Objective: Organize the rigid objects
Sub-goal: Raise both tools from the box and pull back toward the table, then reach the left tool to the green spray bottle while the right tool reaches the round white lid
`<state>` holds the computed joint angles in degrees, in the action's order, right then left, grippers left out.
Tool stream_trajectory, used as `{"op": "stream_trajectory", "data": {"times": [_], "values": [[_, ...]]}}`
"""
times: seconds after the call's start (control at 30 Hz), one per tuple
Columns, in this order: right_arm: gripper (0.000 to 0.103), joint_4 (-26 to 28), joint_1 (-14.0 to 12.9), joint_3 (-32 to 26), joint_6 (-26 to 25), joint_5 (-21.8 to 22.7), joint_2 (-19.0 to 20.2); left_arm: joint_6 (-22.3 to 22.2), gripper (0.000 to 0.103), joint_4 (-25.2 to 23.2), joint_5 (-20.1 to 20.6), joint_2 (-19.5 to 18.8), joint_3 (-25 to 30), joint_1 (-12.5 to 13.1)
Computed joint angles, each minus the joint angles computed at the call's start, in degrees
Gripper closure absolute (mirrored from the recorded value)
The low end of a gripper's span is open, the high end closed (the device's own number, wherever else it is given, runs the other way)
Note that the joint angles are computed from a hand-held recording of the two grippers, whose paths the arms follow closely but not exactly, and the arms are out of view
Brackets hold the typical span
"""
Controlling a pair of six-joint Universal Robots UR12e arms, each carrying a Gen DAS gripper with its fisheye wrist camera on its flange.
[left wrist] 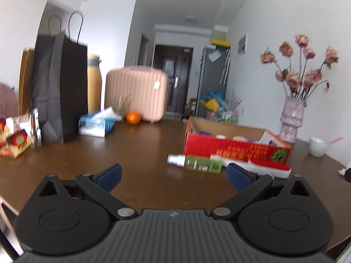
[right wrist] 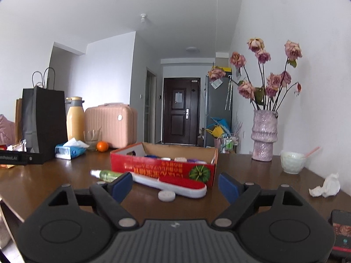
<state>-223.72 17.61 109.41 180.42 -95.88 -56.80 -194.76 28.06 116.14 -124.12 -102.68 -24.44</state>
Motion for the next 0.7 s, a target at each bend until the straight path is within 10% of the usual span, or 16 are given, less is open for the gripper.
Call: {"op": "stream_trajectory", "data": {"times": [0.2, 0.5, 0.7], "values": [[0.012, -1.5, -1.8, 1.6, -1.0, -1.1, 0.6, 0.2, 0.0, -2.2, 2.2, -1.4, 1.6, -0.7], [0.012, -2.7, -11.4, 3.7, -11.8, 8.9, -0.4, -3.7, 0.0, -10.8, 4.4, -3.6, 7.5, -1.8], [0.012, -1.9, -16.7, 3.6, -5.8, 12.5, -0.2, -3.2, 0.0, -13.8, 5.9, -5.2, 10.8, -2.4]]}}
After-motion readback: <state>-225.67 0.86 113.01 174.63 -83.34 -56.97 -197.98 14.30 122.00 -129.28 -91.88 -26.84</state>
